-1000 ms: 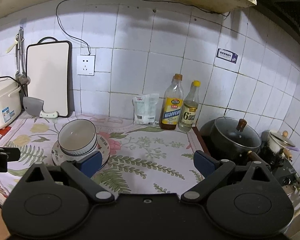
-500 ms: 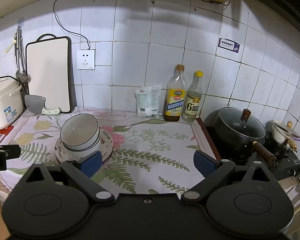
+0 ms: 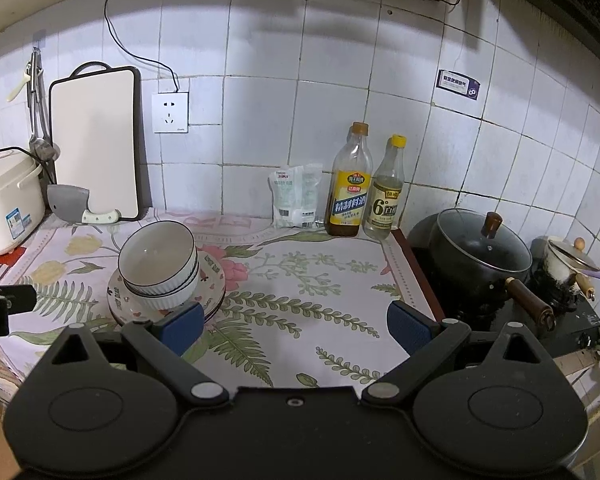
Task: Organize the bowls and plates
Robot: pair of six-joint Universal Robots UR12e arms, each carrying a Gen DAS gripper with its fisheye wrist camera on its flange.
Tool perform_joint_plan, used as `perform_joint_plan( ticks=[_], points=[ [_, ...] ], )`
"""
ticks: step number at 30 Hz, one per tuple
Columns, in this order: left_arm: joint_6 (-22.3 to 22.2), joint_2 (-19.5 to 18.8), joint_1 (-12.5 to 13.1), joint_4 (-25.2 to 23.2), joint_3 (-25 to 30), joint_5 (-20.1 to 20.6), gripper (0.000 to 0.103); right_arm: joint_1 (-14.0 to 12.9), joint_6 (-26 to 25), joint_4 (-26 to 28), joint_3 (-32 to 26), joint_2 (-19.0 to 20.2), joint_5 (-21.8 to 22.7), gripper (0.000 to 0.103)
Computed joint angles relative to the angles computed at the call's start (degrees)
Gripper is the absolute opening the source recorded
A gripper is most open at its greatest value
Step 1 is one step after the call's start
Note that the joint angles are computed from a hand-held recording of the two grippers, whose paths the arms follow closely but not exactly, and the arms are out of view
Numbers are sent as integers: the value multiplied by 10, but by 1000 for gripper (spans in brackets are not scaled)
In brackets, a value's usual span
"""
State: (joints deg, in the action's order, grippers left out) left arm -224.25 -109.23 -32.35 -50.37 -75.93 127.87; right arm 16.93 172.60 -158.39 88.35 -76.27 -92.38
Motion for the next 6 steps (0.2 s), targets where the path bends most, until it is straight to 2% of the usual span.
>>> perform_joint_plan(
  ticks=[6],
  points=[
    [-1, 2, 1, 1, -2, -2, 98, -1, -1, 1, 0, 0, 1, 100]
  ],
)
